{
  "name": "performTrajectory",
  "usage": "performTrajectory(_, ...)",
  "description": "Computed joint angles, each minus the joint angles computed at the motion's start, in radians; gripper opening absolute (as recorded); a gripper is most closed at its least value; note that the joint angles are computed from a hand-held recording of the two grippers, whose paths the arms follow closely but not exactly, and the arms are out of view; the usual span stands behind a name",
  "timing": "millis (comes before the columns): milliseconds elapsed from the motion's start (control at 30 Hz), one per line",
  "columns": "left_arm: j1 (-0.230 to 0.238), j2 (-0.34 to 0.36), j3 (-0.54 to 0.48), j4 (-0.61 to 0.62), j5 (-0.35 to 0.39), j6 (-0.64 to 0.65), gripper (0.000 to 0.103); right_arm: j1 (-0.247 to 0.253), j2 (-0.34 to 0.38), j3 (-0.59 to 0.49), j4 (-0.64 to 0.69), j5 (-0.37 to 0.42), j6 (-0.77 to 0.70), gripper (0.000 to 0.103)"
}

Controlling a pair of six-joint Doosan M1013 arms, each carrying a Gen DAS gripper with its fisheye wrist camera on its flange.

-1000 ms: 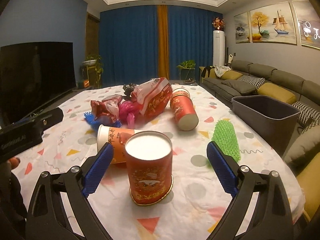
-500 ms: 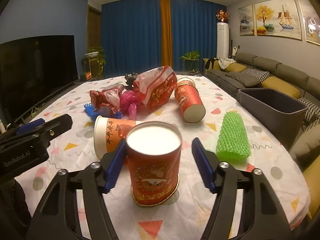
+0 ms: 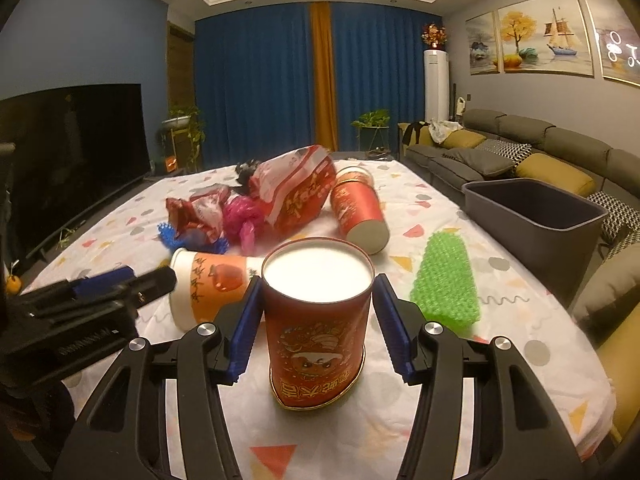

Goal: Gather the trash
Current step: 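Grasp the white paper cup with the left tool while the right tool grasps the red cup, then carry both cups over the grey bin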

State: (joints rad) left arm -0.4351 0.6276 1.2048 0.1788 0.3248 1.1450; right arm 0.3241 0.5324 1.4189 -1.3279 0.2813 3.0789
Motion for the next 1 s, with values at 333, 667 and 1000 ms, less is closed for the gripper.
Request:
performTrajectory(333, 0.015, 0.042, -0.062, -0.359, 0.074, 0.317, 0.021, -0.011, -0.011, 0.012, -0.039, -0.008, 0.054, 0.055)
performTrajectory(667, 0.02, 0.06, -0.098, -0.518, 0.122, 0.469, 0.002, -0.018, -0.013, 0.013, -0.032, -0.018, 0.061, 0.055)
performTrajectory(1000, 0.002, 0.045, -0.095, -0.45, 0.094, 0.449, 0.002, -0.029, -0.032, 0.034, -0.142, -0.014, 0.181, 0.055)
